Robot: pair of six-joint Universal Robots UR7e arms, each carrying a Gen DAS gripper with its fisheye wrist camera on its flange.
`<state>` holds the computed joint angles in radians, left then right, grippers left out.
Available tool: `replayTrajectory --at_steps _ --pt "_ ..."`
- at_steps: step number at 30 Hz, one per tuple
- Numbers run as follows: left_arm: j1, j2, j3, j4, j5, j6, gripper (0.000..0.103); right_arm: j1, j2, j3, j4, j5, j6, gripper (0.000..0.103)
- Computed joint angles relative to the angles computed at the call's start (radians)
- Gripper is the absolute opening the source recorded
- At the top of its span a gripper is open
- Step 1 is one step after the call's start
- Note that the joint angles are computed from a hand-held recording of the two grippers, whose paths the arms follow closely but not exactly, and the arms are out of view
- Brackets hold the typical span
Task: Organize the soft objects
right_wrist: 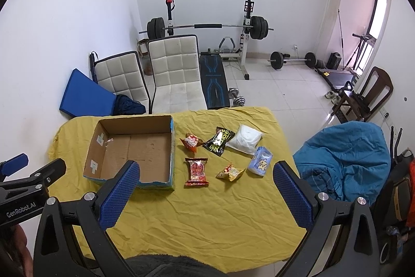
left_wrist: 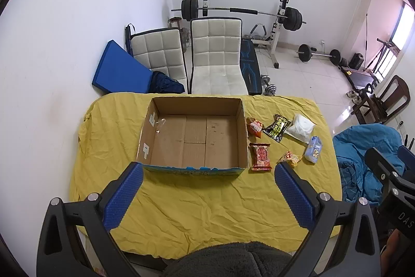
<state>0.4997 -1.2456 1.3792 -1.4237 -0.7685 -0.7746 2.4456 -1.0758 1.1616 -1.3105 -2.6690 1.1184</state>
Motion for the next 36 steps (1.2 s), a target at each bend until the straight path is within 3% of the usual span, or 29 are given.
replayTrajectory --at_steps 36 --pt "-0.010 -0.001 0.020 -0.013 0.005 -0.003 0.103 -0.007 -0.006 0.009 -0.033 0.005 -0.031 0.103"
